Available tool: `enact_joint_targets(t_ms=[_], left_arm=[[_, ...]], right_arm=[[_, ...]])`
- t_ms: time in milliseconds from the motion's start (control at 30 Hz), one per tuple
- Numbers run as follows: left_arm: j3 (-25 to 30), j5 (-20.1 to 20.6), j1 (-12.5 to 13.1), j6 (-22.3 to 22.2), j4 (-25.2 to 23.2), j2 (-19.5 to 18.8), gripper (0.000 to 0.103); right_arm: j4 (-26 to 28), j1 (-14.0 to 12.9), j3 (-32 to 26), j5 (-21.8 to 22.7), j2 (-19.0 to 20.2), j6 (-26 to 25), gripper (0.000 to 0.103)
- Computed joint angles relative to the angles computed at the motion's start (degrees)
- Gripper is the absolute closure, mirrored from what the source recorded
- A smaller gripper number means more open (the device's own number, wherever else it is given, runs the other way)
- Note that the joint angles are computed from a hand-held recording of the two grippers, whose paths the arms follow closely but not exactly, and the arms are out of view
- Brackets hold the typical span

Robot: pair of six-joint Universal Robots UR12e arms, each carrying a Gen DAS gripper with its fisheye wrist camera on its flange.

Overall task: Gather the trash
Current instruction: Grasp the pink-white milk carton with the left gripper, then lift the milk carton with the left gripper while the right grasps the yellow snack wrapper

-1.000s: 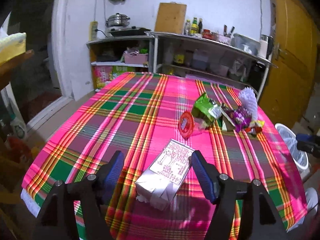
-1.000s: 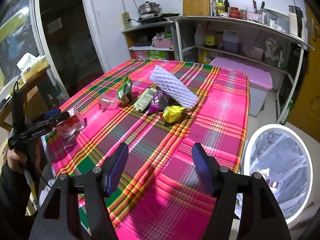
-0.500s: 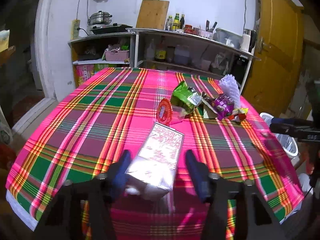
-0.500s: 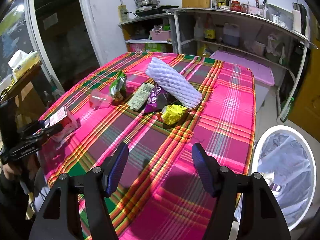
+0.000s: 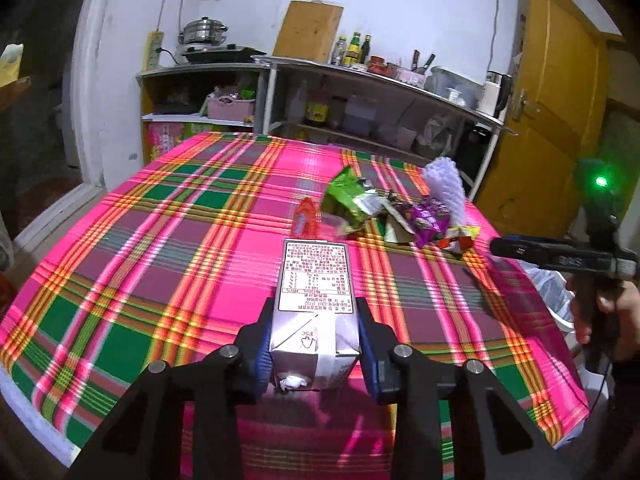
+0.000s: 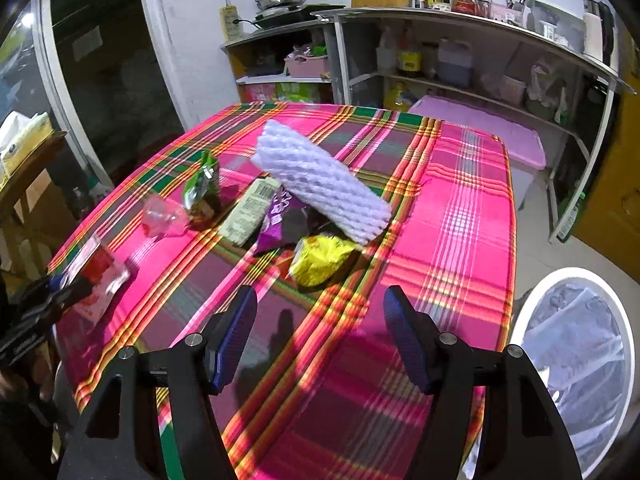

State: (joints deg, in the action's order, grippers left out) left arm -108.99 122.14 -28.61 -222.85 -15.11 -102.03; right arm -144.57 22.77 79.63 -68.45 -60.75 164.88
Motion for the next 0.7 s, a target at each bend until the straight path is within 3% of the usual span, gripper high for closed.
enact_joint_targets(t_ms=[400,533,600,633,700], left_arm=[[1.9,-3.1,0.0,2.8,1.2,-1.9,0.066],[2.0,-3.2,0.1,2.8,1.2,-1.9,0.066],[1.9,-3.2,0.0,2.8,1.1,-1.9,0.066],[2.0,-3.1,0.0,2.8,1.1,-1.9,0.066],[2.0,-3.1,0.0,2.7,1.0,-1.9,0.066]], right_arm=[[2.8,1.0,-3.9,-0.3,2.7,-0.4,0.039],[2.4,1.0,-3.8,-0.5,2.8,-0.8,0.054],[2.4,0.9,-3.8,-0.2,2.9,-0.4,0.073],[2.2,0.8,-3.7,-0.2,2.8,-0.3,0.073],[2.3,0.8,-3.5,0.1,2.6,-0.3,0.084]])
